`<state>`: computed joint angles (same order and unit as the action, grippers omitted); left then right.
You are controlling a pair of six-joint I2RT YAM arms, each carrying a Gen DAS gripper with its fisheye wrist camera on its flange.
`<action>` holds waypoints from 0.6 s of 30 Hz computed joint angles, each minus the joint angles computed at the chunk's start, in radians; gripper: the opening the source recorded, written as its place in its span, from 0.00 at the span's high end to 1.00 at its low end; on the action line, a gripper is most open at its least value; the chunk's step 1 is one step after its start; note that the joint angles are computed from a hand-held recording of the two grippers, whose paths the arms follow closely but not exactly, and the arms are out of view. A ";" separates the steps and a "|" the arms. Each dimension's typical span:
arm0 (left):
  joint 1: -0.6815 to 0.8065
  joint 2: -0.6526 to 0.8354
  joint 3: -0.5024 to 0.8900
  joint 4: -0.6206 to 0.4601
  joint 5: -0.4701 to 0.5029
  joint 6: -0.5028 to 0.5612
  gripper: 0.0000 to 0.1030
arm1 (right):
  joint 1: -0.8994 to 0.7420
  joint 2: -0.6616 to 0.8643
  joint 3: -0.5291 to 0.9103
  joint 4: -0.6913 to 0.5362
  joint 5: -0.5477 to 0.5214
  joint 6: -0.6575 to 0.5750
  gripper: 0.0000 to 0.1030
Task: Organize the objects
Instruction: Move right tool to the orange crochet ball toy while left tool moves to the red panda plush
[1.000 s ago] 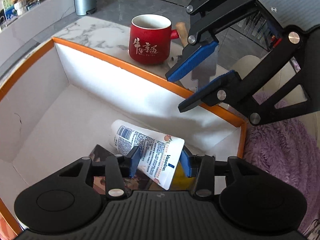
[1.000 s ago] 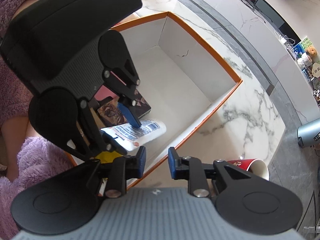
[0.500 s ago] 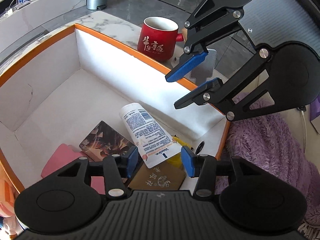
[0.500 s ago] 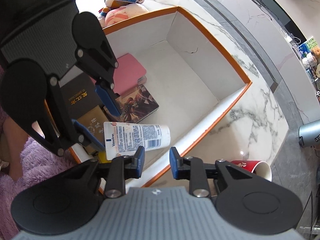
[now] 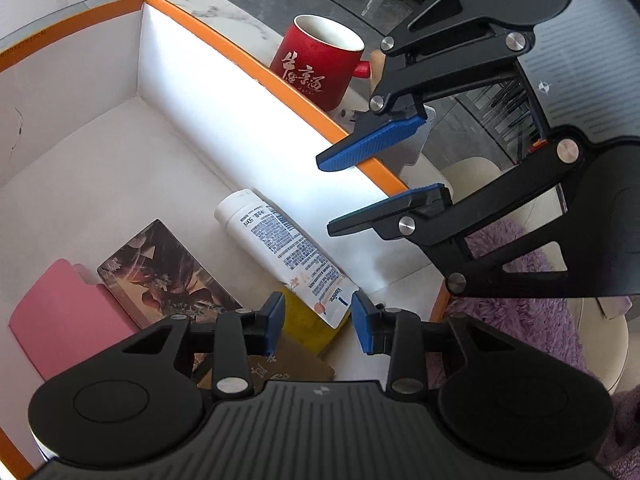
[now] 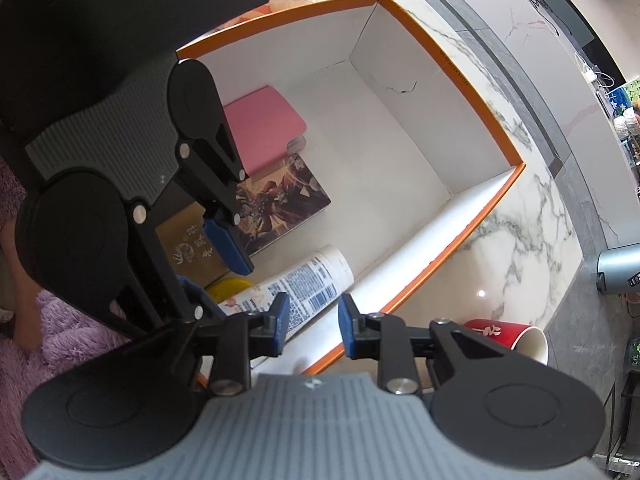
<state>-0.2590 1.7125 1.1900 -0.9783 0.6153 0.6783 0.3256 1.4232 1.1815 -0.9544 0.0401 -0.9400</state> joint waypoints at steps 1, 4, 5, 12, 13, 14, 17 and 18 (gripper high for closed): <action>0.009 -0.011 -0.003 0.000 -0.001 0.006 0.59 | 0.000 0.003 0.001 0.001 0.002 0.003 0.73; 0.046 -0.052 -0.005 -0.022 0.005 0.031 0.59 | 0.004 0.006 0.007 -0.008 -0.007 0.013 0.73; 0.062 -0.069 -0.003 -0.036 0.010 0.045 0.59 | 0.009 0.006 0.008 -0.012 -0.009 0.015 0.73; 0.214 -0.210 0.012 -0.142 0.021 0.151 0.59 | 0.076 -0.015 0.012 -0.021 -0.002 0.058 0.73; 0.230 -0.220 0.020 -0.141 0.018 0.151 0.59 | 0.090 -0.023 0.016 -0.024 -0.008 0.068 0.73; 0.262 -0.234 0.025 -0.153 0.020 0.172 0.59 | 0.103 -0.030 0.020 -0.026 -0.016 0.078 0.73; 0.377 -0.256 0.061 -0.195 0.027 0.240 0.59 | 0.153 -0.048 0.028 -0.018 -0.035 0.108 0.73; 0.418 -0.256 0.080 -0.213 0.031 0.266 0.59 | 0.170 -0.051 0.032 -0.012 -0.046 0.111 0.73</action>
<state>0.1587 1.4564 1.2699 -1.1913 0.6459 0.9448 0.4960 1.3719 1.2134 -0.9667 -0.0060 -0.8293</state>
